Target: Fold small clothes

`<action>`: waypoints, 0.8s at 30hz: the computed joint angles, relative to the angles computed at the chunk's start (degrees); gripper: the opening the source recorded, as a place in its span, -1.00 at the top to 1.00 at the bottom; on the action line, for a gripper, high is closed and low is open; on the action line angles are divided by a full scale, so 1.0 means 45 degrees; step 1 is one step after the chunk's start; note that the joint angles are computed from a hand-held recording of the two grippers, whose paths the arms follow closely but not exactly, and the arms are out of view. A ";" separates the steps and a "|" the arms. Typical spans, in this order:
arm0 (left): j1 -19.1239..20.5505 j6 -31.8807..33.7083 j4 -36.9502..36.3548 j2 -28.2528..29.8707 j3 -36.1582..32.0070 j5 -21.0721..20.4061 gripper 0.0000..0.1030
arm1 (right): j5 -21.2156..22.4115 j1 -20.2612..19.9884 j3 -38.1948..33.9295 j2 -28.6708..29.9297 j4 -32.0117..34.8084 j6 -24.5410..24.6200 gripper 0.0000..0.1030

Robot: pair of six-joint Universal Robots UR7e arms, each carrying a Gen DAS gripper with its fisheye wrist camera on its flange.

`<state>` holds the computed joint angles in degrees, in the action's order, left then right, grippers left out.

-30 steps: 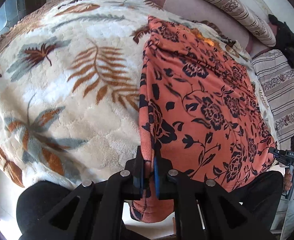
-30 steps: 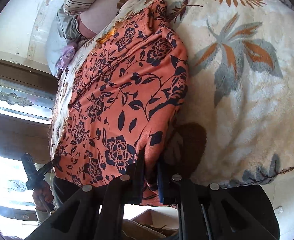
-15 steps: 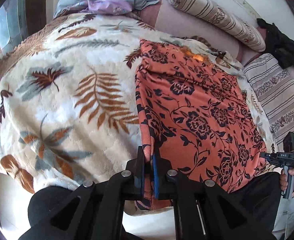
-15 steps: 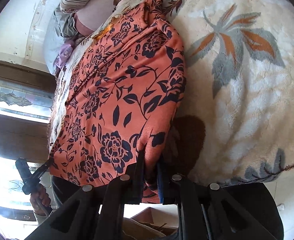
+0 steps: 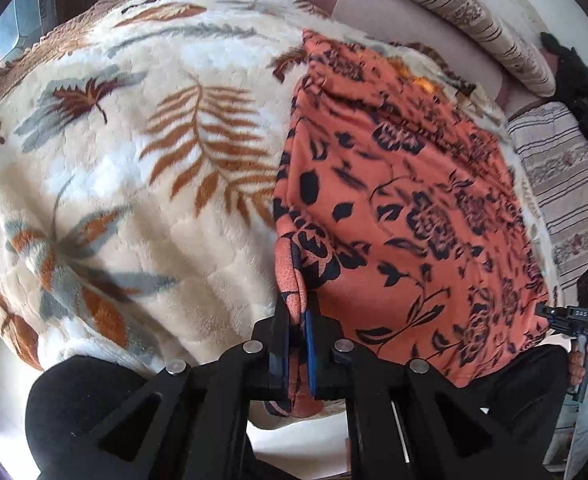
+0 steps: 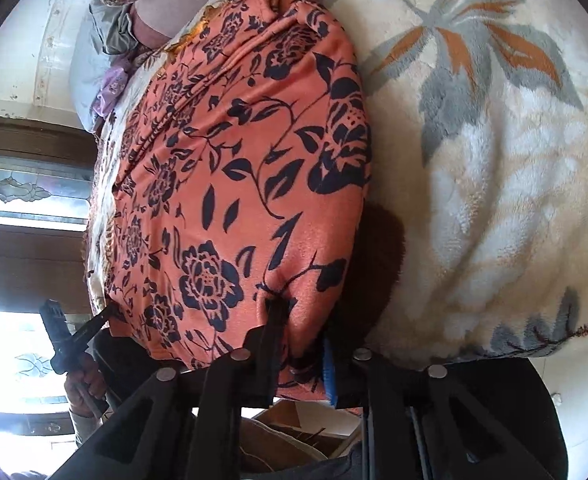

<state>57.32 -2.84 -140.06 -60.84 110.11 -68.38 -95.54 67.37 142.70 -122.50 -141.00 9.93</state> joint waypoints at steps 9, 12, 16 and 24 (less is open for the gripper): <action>0.0235 -0.0258 0.0847 0.1075 -0.1117 0.0231 0.88 | 0.1501 -0.1145 -0.0068 0.0237 -0.0897 -0.0097 0.82; 0.0209 0.0056 0.0806 0.1358 -0.1554 -0.0055 0.88 | 0.2172 -0.1353 -0.0203 0.0210 -0.0889 -0.0078 0.82; 0.0006 0.0813 -0.0439 0.2114 -0.3097 -0.1237 0.88 | 0.2738 -0.0734 -0.1389 0.1211 -0.1971 -0.0107 0.82; -0.0171 0.0903 -0.0021 0.6866 -0.9894 -0.0175 0.85 | 0.1789 -0.1139 -0.4853 0.4721 -0.7542 0.1127 0.73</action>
<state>56.55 1.22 -140.15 -29.94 65.59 -69.17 -87.49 62.25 120.86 -101.26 -174.94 15.00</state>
